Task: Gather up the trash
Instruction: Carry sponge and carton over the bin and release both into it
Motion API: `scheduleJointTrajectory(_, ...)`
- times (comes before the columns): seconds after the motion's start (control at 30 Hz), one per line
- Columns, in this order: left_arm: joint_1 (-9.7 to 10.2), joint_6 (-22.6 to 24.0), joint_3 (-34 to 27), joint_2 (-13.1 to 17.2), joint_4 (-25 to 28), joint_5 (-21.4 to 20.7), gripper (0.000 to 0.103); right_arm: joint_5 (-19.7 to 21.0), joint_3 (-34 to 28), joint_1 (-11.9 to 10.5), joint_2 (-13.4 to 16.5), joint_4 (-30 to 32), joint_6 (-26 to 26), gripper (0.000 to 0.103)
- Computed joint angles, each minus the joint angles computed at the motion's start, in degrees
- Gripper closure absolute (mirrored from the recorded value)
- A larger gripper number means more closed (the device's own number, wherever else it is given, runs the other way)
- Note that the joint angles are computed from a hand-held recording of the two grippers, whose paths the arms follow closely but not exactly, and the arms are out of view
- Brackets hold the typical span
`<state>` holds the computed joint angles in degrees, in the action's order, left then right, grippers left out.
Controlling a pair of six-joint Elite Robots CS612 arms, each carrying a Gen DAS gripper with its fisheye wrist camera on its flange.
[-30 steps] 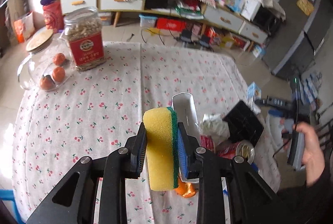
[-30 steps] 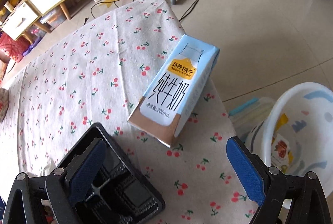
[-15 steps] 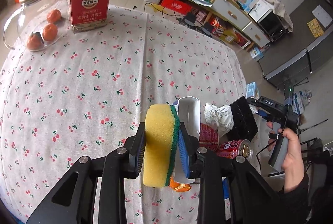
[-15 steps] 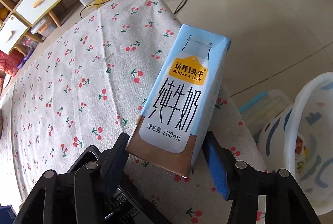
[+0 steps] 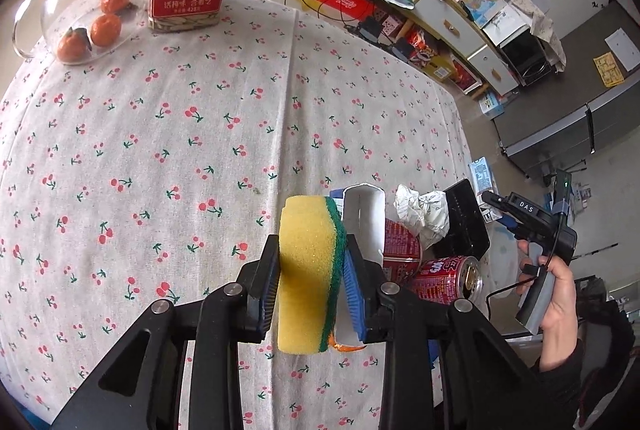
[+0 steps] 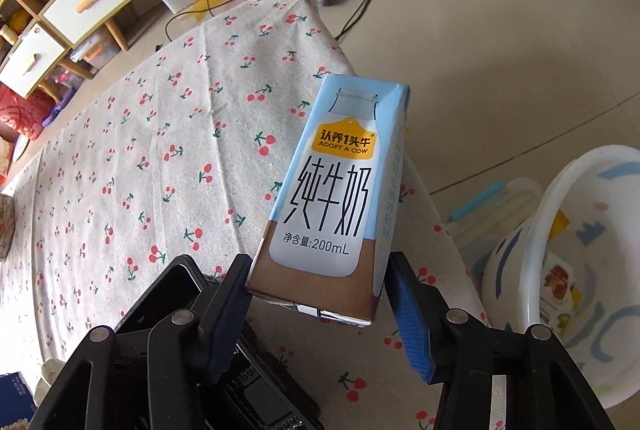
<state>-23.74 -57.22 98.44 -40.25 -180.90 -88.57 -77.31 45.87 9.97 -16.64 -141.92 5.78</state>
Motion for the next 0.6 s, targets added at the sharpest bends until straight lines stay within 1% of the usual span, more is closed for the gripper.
scheduleJointTrajectory(0.17,0.0,-0.2,0.5,-0.2,-0.5,-0.1,0.07,0.2,1.2,0.0,-0.7,-0.7,-1.1,0.045)
scheduleJointTrajectory(0.3,-0.12,-0.1,0.6,-0.2,0.2,0.8,0.071,0.3,2.7,0.0,-1.6,-2.2,-2.5,0.046)
scheduleJointTrajectory(0.37,-0.26,-0.8,1.0,-0.4,-0.5,1.7,0.072,0.7,3.7,0.0,-2.2,-3.1,-3.0,0.046)
scheduleJointTrajectory(0.4,-0.39,-0.8,1.3,-0.6,-0.9,2.6,0.073,1.0,4.4,-0.1,-2.6,-3.6,-3.3,0.046)
scheduleJointTrajectory(0.53,-1.64,0.4,2.7,-2.4,-1.6,9.2,0.074,2.2,7.4,-0.7,-4.4,-6.3,-4.6,0.047)
scheduleJointTrajectory(0.6,-1.99,0.8,3.1,-3.0,-3.0,11.0,0.075,3.5,8.9,-1.2,-5.2,-7.5,-4.7,0.047)
